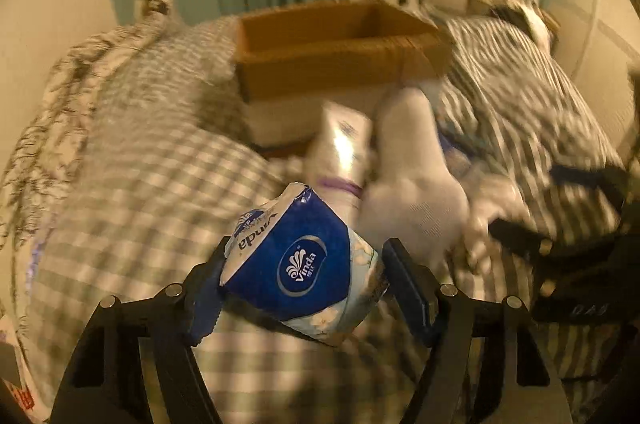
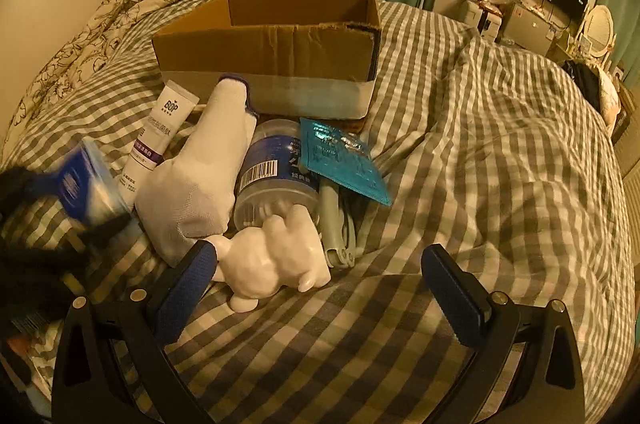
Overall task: Organize objects
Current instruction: 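Grasp the blue tissue pack with the left tool while the right tool grasps the white bunny figurine, then carry the tissue pack and bunny figurine up over the cardboard box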
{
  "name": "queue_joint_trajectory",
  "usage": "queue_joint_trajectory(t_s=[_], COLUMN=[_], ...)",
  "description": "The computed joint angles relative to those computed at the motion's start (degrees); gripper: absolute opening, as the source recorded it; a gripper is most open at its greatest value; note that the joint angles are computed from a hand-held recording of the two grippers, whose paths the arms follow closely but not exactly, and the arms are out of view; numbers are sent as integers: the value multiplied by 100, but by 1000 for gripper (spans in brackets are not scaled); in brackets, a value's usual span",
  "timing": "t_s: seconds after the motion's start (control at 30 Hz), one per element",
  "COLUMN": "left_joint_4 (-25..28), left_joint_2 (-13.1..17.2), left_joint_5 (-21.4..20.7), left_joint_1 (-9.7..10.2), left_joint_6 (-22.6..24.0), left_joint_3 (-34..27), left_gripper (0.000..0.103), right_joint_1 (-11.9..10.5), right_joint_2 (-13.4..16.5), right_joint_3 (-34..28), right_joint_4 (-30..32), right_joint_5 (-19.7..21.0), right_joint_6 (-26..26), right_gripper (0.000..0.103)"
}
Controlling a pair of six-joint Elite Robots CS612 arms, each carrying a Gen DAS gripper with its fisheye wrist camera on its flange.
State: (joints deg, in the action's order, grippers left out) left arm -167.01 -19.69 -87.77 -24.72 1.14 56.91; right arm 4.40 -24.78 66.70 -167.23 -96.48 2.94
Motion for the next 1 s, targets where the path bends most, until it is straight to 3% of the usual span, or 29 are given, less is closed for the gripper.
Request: queue_joint_trajectory(t_s=[0.13,0.2,0.33,0.6,0.7,0.87,0.93,1.0], left_joint_4=[-127,-84,-14,-301,-388,-519,-478,-371], left_joint_2=[-18,-8,-19,-163,-191,-163,-106,-25], left_joint_5=[7,-19,-155,-244,-260,-249,-266,-315], left_joint_1=[88,115,132,91,87,80,86,97], left_joint_6=[-203,-303,-332,-235,-217,-131,-107,-125], left_joint_3=[-47,-83,-67,133,111,-111,-306,-547], left_gripper=[75,75,75,75,75,75,75,75], right_joint_1=[-10,-5,18,90,94,59,31,3], right_joint_2=[95,165,228,-64,-235,-423,-458,-456], right_joint_3=[-202,-325,-435,56,247,261,214,105], right_joint_4=[292,495,718,-18,-355,-727,-748,-753], right_joint_5=[330,459,432,164,162,348,485,612], right_joint_6=[-53,-94,-173,-250,-297,-344,-382,-474], right_gripper=[102,97,91,85,79,77,64,30])
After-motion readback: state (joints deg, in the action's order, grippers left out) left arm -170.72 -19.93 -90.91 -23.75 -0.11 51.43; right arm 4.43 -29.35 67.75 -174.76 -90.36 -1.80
